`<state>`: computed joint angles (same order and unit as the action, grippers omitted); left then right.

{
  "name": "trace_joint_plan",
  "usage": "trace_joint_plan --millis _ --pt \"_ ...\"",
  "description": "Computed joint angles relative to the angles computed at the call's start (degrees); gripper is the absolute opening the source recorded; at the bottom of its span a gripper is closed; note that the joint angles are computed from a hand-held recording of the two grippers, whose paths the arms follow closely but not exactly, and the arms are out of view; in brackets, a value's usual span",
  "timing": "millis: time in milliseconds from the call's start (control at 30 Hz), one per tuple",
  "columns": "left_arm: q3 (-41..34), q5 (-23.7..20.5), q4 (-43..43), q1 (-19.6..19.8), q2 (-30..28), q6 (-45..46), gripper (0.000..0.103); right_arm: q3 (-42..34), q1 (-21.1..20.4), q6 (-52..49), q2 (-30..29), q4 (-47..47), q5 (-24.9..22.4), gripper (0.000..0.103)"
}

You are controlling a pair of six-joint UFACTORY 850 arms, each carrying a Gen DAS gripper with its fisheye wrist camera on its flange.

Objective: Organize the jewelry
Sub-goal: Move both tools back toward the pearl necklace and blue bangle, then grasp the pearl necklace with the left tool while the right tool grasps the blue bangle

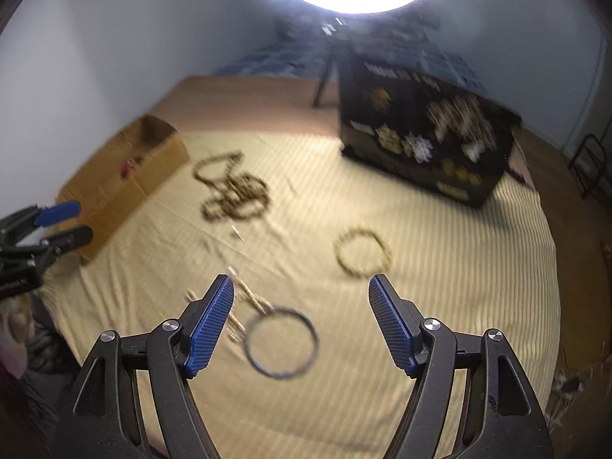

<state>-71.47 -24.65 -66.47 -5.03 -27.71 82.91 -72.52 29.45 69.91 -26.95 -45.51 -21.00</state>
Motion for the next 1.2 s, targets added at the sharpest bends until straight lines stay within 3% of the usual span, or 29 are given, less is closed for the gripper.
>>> trace_joint_plan --millis 200,333,433,533,633,700,967,1200 --pt "-1.65 -4.09 6.80 -1.94 -2.50 -5.20 0.066 4.37 -1.85 -6.22 0.31 7.41 2.00 0.073" --pt "-1.93 -4.57 10.20 -3.41 -3.71 -6.18 0.055 6.41 -2.05 -12.47 0.37 11.38 5.37 0.073" --pt "-2.75 -5.61 13.11 -4.36 -5.14 -8.42 0.049 7.48 -1.56 -13.50 0.16 9.37 8.06 0.073" --pt "-3.28 -5.34 14.92 -5.16 -6.14 -9.48 0.047 8.15 -1.26 -16.65 -0.23 10.33 11.43 0.073" --pt "-4.59 -6.28 17.04 -5.78 -7.57 -11.56 0.045 7.18 -0.86 -25.96 -1.61 17.27 11.65 0.074" --pt "-5.36 -6.70 18.09 -6.26 -8.42 -12.40 0.041 6.60 -0.52 -24.75 -2.54 14.68 11.27 0.078" --pt "-6.85 -3.97 23.38 -8.52 -10.50 -15.30 0.038 5.29 -0.45 -18.74 -4.35 6.34 11.09 0.079" --pt "-7.75 -0.59 28.20 -9.88 -11.68 -18.04 0.036 3.77 -0.71 -24.15 -5.77 10.47 10.90 0.079"
